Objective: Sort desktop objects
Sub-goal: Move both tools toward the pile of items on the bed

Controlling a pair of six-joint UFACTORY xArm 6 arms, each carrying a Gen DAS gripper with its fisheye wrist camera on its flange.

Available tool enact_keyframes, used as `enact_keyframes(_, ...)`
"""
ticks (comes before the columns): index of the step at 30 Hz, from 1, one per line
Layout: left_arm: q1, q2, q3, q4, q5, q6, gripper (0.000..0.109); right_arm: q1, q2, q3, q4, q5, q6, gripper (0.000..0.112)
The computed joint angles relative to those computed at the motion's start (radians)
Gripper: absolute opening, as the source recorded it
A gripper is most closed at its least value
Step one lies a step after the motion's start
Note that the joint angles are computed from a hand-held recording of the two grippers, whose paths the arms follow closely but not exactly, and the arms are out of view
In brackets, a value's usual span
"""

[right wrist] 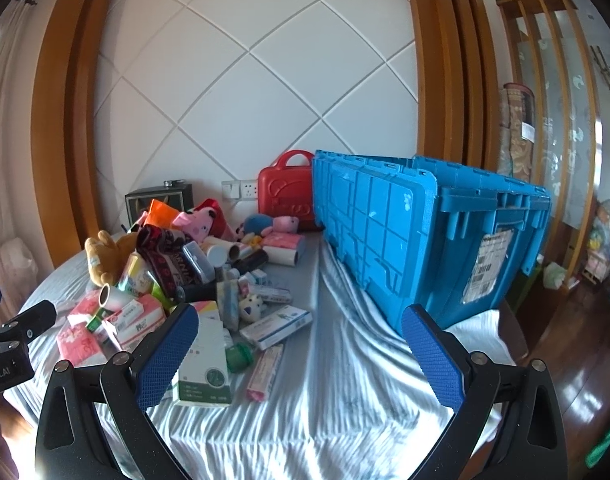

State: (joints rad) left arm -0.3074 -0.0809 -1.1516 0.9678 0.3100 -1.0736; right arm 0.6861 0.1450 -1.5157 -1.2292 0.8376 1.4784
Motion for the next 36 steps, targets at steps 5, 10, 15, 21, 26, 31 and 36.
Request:
enact_keyframes(5,0.027,-0.003,0.012,0.007,0.033,-0.007,0.103,-0.01,0.02,-0.012,0.023,-0.035,-0.019,0.103)
enact_keyframes(10,0.081,-0.001,0.034,-0.019,0.076,0.024,0.103,-0.034,0.067,-0.044,0.081,-0.11,-0.065,0.103)
enact_keyframes(15,0.138,0.033,0.035,-0.081,0.09,0.106,0.103,-0.048,0.178,-0.142,0.201,-0.149,-0.158,0.103)
enact_keyframes(21,0.16,0.159,-0.022,-0.272,0.043,0.315,0.103,-0.063,0.323,-0.29,0.383,-0.132,-0.302,0.103)
enact_keyframes(26,0.165,0.263,-0.09,-0.505,0.031,0.517,0.103,-0.062,0.428,-0.424,0.481,-0.064,-0.41,0.103)
enact_keyframes(31,0.126,0.341,-0.151,-0.696,0.028,0.716,0.103,-0.068,0.481,-0.477,0.549,-0.039,-0.435,0.103)
enact_keyframes(36,0.071,0.43,-0.237,-0.77,0.024,0.826,0.103,-0.082,0.459,-0.432,0.56,-0.015,-0.418,0.103)
